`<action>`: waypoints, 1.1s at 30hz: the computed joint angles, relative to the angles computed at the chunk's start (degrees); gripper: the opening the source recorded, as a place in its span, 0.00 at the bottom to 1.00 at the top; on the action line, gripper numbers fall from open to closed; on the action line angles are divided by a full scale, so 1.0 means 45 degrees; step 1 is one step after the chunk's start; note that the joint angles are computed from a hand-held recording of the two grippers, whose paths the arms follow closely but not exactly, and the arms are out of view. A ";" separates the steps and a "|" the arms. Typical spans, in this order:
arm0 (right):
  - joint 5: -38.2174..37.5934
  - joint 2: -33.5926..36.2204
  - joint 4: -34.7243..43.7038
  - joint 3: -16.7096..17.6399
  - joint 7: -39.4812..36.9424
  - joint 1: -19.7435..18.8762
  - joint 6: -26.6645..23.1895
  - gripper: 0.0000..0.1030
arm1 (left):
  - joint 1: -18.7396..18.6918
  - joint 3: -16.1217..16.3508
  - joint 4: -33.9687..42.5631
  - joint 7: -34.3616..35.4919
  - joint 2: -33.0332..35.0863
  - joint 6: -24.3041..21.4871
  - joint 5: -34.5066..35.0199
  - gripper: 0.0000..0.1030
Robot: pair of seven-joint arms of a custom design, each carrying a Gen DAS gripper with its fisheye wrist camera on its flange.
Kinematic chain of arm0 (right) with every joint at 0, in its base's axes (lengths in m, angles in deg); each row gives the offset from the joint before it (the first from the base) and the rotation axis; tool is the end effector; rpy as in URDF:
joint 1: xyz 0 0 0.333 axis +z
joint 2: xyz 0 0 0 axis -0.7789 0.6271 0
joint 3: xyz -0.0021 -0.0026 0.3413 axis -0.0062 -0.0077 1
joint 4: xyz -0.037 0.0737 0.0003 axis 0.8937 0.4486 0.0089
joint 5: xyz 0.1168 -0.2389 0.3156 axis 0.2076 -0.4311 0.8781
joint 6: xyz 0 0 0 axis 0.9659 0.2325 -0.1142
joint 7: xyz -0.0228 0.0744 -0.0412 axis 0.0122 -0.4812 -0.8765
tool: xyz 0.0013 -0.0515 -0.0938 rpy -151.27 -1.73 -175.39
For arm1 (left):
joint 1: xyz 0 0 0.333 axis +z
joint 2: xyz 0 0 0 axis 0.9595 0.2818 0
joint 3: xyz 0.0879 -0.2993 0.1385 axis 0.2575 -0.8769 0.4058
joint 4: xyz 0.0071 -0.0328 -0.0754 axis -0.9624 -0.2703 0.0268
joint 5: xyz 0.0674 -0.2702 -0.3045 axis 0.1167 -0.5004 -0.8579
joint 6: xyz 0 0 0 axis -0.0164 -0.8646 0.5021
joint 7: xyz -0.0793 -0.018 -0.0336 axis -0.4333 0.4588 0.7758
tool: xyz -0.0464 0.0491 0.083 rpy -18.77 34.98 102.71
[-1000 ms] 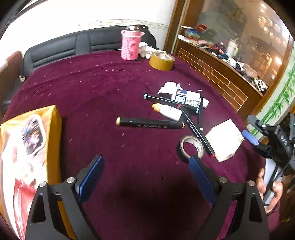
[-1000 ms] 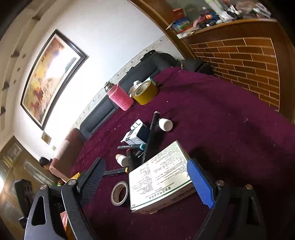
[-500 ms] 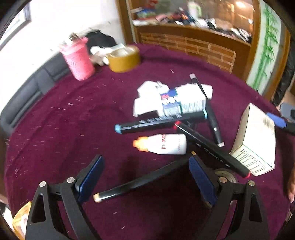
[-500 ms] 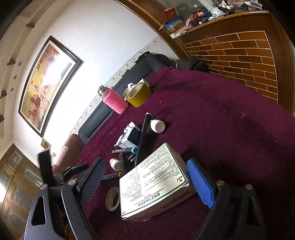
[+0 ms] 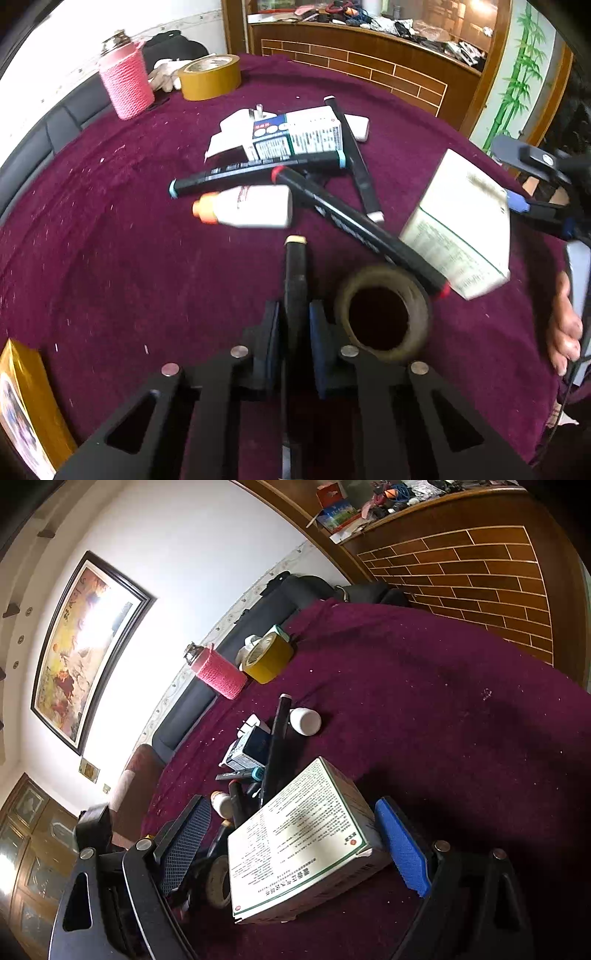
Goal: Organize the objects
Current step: 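Move the left gripper to the black marker and grasp it, then lift the black marker with the left gripper while the right gripper grasps the tape roll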
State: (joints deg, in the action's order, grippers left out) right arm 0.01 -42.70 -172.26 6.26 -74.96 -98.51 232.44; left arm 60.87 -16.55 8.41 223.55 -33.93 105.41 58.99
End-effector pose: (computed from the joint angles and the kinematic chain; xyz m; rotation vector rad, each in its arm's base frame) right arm 0.4273 0.2704 0.4439 -0.4924 2.0660 -0.5315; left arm 0.6897 -0.3553 0.4838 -0.3627 2.9584 -0.7937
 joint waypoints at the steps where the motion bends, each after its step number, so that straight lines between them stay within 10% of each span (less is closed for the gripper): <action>1: 0.0035 -0.0004 -0.0036 0.0007 0.0061 -0.0004 0.0049 0.91 | 0.0085 -0.0007 -0.0216 -0.0100 -0.0136 0.0027 -0.0131 0.14; 8: 0.0141 0.0032 -0.0168 0.0010 0.0103 -0.0040 0.0380 0.91 | -0.0030 -0.0015 -0.0387 -0.0569 -0.0087 0.0745 -0.0233 0.16; 12: 0.0173 0.0076 -0.0148 0.0043 0.0016 -0.0081 0.0410 0.91 | -0.0112 -0.0147 -0.1783 -0.0190 -0.0670 0.2808 -0.0145 0.18; 17: 0.0207 0.0133 -0.0081 0.0046 -0.0052 -0.0066 0.0208 0.91 | -0.0186 -0.0057 -0.3451 -0.0424 -0.1354 0.5600 0.0155 0.48; 19: 0.0192 0.0142 -0.0052 0.0048 -0.0038 -0.0051 0.0096 0.91 | -0.0042 -0.0136 -0.3525 -0.0500 -0.1451 0.5430 0.0233 0.47; 22: 0.0065 0.0354 0.0122 0.0011 -0.0141 0.0030 -0.0379 0.91 | 0.0332 -0.0414 -0.3680 -0.0165 -0.1767 0.4352 -0.0030 0.14; 33: -0.1135 0.1307 0.0863 -0.0318 0.0140 0.0558 -0.2820 0.91 | 0.1705 -0.0452 -0.5015 0.0705 -0.3181 0.4083 -0.3356 0.14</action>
State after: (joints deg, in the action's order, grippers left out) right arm -5.09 -36.82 -168.37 4.83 -74.34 -96.00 219.75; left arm 68.54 -18.59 -14.15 226.73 -48.25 123.78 43.88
